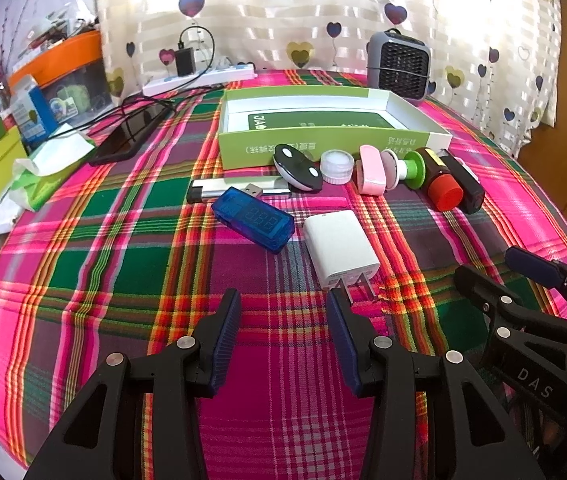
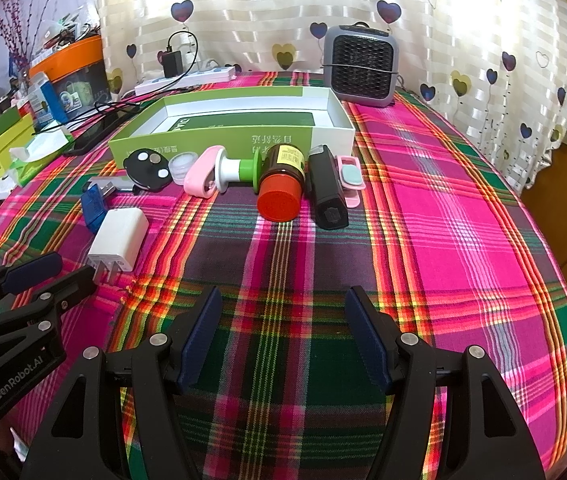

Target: Organize rigid objects

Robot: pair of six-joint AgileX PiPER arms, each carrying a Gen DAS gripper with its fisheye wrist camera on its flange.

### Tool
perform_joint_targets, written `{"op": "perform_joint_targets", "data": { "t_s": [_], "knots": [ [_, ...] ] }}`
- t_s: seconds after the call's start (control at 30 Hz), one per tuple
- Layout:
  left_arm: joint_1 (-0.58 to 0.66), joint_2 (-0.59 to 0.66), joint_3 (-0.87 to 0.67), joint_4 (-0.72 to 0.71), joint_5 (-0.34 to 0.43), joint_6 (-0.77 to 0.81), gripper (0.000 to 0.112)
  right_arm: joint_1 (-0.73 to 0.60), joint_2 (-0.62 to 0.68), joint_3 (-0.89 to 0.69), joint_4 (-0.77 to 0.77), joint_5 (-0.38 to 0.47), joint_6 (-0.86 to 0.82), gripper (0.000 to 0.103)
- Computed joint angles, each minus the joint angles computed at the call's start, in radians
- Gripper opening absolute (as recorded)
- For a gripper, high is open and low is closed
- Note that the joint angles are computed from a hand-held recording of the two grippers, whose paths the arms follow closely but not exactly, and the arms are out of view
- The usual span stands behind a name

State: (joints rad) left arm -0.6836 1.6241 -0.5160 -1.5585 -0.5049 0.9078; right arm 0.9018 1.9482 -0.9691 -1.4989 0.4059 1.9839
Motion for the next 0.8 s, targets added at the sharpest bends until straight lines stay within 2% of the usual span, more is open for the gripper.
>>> {"op": "perform_joint_targets", "data": {
  "t_s": [0.07,0.27,0.43,0.53,0.67,0.8],
  "knots": [
    [-0.002,-0.007,0.006,0.001,0.003,-0.002,0.043,0.002,0.001,0.000,0.001,0.001,0.001,0.065],
    [0.054,-0.050,0.032,0.066,0.086,-0.030,0.042,-0.015,-0.003,0.005,-0.033,-0.035,0.003,0.065],
    [0.103,-0.083,0.056,0.197,0.175,-0.130,0.042,-0.062,-0.027,0.036,-0.097,-0.093,0.034,0.065],
    [0.118,-0.105,0.061,0.276,0.208,-0.186,0.042,-0.103,-0.040,0.045,-0.085,-0.103,0.022,0.065],
    [0.111,-0.127,0.049,0.264,0.227,-0.156,0.042,-0.158,-0.076,0.074,-0.156,-0.122,0.084,0.065],
    [0.115,-0.117,0.022,0.241,0.251,-0.122,0.042,-0.202,-0.085,0.056,-0.081,-0.120,-0.023,0.065]
  ]
}}
